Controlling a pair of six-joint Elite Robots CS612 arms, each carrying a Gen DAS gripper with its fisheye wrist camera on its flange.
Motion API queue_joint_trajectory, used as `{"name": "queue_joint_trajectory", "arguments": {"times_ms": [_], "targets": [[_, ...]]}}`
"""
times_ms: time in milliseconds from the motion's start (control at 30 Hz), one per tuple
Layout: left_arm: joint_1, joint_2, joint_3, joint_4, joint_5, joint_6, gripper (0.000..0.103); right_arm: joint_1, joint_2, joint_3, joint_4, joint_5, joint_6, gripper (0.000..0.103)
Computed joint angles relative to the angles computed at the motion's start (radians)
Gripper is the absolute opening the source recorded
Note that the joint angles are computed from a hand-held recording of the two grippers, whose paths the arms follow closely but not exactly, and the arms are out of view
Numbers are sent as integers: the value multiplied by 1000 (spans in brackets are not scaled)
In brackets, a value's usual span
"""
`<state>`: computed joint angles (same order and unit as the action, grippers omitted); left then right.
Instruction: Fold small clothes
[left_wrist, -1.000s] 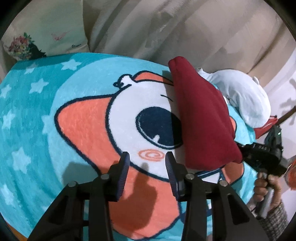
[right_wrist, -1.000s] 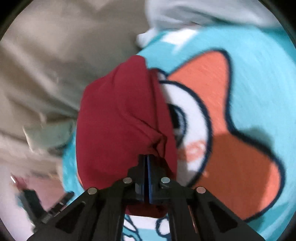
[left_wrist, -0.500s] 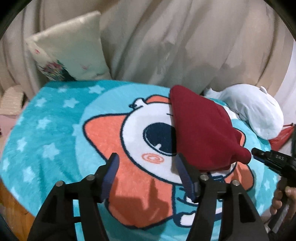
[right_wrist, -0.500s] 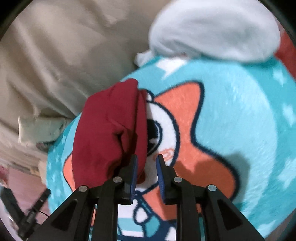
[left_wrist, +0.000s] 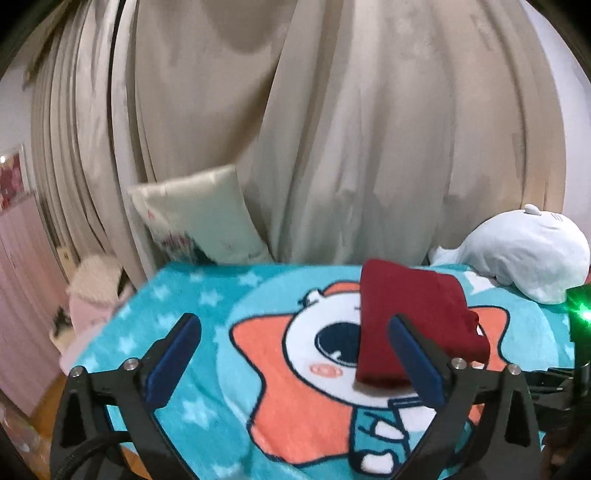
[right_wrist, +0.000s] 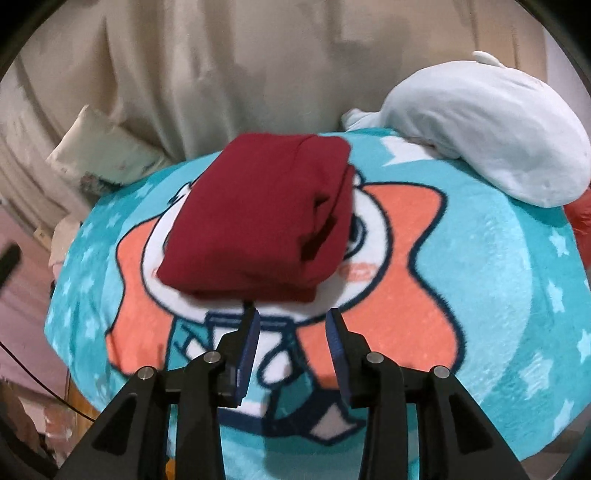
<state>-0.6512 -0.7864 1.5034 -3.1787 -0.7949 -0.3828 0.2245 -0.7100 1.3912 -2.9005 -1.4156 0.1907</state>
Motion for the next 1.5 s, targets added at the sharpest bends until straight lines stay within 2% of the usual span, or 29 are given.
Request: {"name": "queue_joint_trajectory", "arguments": {"times_ms": [67,200,467,600,833,1267,1500], "targets": [[-1,-2,-1,5,-28,15,102,3,-1,1,-3,-4,-15,43],[0,-8,-5,81,-84,-16,102,12,-5,8,-27,-44,-36,51],[7,-4,-25,196,-149,-69,102,29,0,6,-35,-174,-71,51],[10,-3,-34,236,-201,-70,102,33,5,2,-28,-209,-96,52],[10,-4,-32,238,-206,-78,102,39,11,-8,7,-242,-111,52],[13,-22,7,210,-210,-116,102,52,8,-3,30,-258,-141,53],[5,-41,47,161,-175,-123,102,57,1,7,32,-266,-151,53]]}}
